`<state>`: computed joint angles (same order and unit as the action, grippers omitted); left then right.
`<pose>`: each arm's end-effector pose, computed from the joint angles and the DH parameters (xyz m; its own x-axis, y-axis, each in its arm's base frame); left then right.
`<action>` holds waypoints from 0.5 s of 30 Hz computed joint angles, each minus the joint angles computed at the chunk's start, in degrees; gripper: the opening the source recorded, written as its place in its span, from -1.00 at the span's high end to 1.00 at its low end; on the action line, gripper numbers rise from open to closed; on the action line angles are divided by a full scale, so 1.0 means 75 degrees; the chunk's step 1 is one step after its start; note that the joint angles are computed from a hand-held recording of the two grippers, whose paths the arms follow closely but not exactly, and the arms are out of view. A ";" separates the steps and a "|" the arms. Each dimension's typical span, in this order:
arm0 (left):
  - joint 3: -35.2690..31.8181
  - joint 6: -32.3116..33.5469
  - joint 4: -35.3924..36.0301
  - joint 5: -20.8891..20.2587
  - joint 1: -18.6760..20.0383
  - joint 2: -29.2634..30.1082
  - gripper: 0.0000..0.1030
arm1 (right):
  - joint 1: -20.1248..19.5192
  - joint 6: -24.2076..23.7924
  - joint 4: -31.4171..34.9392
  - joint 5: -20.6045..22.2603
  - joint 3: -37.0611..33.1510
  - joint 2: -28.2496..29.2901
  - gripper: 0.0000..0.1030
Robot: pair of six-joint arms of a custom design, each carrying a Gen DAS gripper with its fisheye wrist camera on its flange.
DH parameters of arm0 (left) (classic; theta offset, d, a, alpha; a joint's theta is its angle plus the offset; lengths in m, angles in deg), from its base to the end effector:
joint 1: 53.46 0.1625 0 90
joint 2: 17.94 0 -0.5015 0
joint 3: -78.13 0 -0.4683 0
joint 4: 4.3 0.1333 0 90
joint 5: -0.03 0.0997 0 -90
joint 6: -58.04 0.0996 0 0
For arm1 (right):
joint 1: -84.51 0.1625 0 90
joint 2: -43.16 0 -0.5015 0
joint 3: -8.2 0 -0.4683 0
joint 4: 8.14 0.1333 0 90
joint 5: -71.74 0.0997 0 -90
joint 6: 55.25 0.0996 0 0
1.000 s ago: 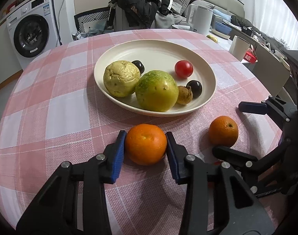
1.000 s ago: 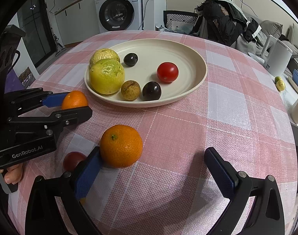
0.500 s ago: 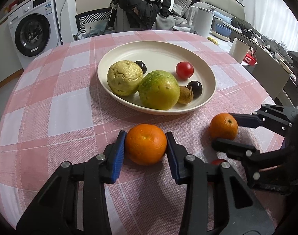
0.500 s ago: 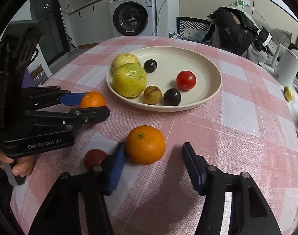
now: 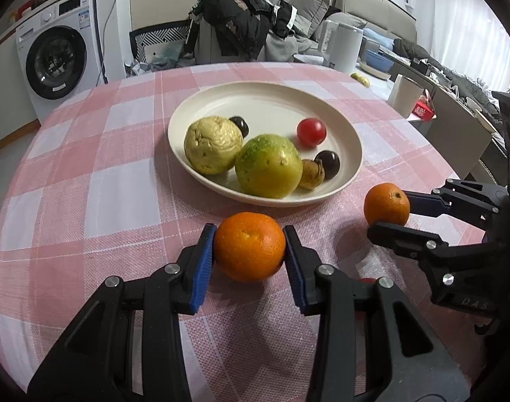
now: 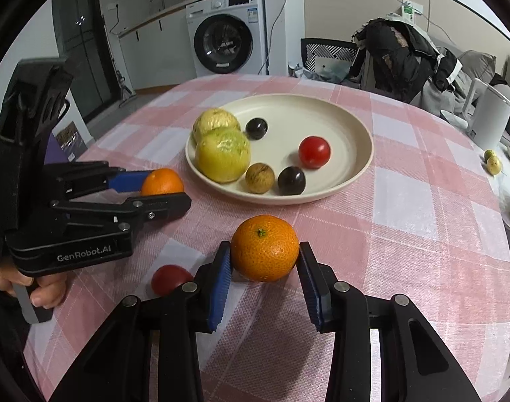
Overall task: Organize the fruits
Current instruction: 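Grasp an orange with the left tool while the right tool grasps the other orange, then carry the orange with the left tool while the right tool carries its orange over the plate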
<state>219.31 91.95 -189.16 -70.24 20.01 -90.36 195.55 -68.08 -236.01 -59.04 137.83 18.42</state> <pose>0.0315 -0.4807 0.1638 -0.6414 0.5844 -0.4970 0.7391 0.6445 -0.1960 0.2288 -0.4047 -0.0892 -0.7467 -0.1154 0.6551 -0.4789 0.7767 -0.4091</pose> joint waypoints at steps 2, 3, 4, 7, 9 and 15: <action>0.0044 0.0002 -0.0058 -0.0101 -0.0007 -0.0072 0.29 | -0.0005 -0.0010 -0.0145 0.0033 0.0032 -0.0022 0.22; 0.0041 0.0001 -0.0081 -0.0142 -0.0011 -0.0079 0.29 | -0.0010 -0.0022 -0.0228 0.0065 0.0048 -0.0031 0.22; 0.0052 0.0015 -0.0115 -0.0192 -0.0014 -0.0106 0.29 | -0.0009 -0.0036 -0.0333 0.0108 0.0070 -0.0038 0.22; 0.0101 0.0015 -0.0252 -0.0282 -0.0051 -0.0186 0.29 | 0.0013 -0.0110 -0.0603 0.0179 0.0096 -0.0045 0.22; 0.0126 0.0004 -0.0304 -0.0375 -0.0059 -0.0249 0.29 | 0.0032 -0.0151 -0.0784 0.0207 0.0117 -0.0031 0.22; 0.0177 -0.0032 -0.0423 -0.0409 -0.0144 -0.0378 0.29 | 0.0049 -0.0211 -0.1241 0.0315 0.0156 -0.0031 0.22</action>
<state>220.64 91.71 -192.33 -73.31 18.93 -93.20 195.92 -69.67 -245.32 -56.68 139.00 18.19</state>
